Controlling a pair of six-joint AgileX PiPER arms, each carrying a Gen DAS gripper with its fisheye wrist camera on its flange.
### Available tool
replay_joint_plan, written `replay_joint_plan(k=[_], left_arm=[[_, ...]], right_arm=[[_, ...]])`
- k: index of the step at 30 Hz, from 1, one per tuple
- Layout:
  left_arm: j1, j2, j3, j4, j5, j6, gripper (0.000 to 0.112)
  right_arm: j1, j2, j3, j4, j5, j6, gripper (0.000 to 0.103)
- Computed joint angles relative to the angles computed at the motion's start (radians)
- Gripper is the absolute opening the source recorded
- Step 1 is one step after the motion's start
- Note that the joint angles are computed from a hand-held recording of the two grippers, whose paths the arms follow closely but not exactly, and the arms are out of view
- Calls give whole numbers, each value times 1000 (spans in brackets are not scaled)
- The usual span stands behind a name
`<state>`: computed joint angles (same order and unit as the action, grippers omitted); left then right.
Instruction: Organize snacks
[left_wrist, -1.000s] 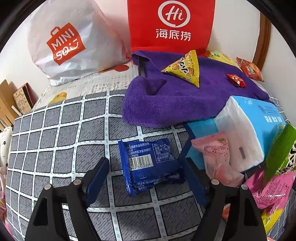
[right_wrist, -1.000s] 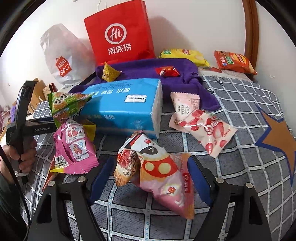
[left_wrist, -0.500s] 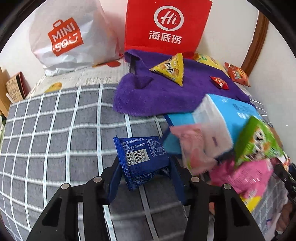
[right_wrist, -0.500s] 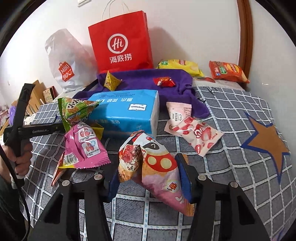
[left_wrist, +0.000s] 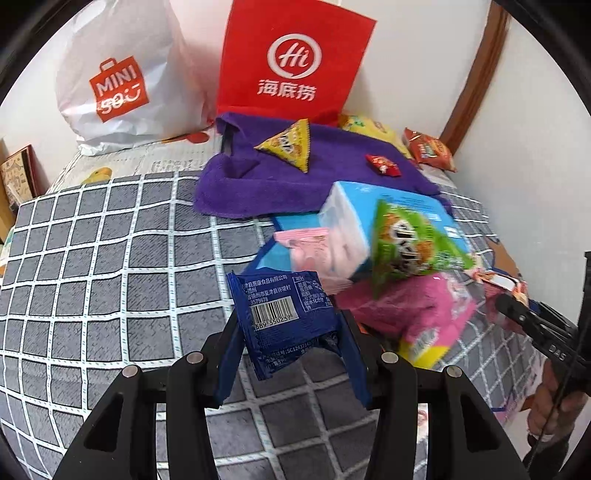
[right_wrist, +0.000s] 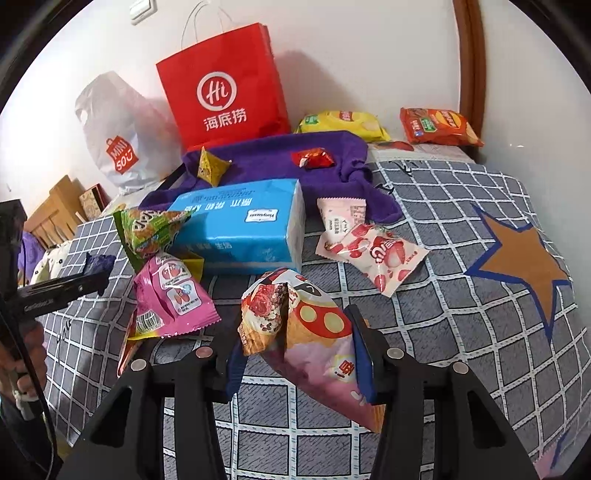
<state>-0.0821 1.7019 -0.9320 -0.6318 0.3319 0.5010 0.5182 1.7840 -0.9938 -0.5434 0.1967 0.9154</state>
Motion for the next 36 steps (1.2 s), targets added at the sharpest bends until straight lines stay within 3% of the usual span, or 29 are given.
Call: replay_joint_plan(k=[10,18,25,33,36], left_arm=[[-49,-80,7,45,33,-28,47],[-70,-103,-48,81,106,-86,47],[-86,-81,-162,80,180,-121,47],[-100,-9,-335,189,241,-241,47],[-88,24,-406,207,274,-265,47]], right_arm=[[4,-41,26,-87,20,120,46],[-6,-77,-14,86,59,-63,46],[-8,-67,-132,157,123,-172,46],[-21,38,-364,264,227,-317,46],[-9,89,-461,224,281,-307,45]])
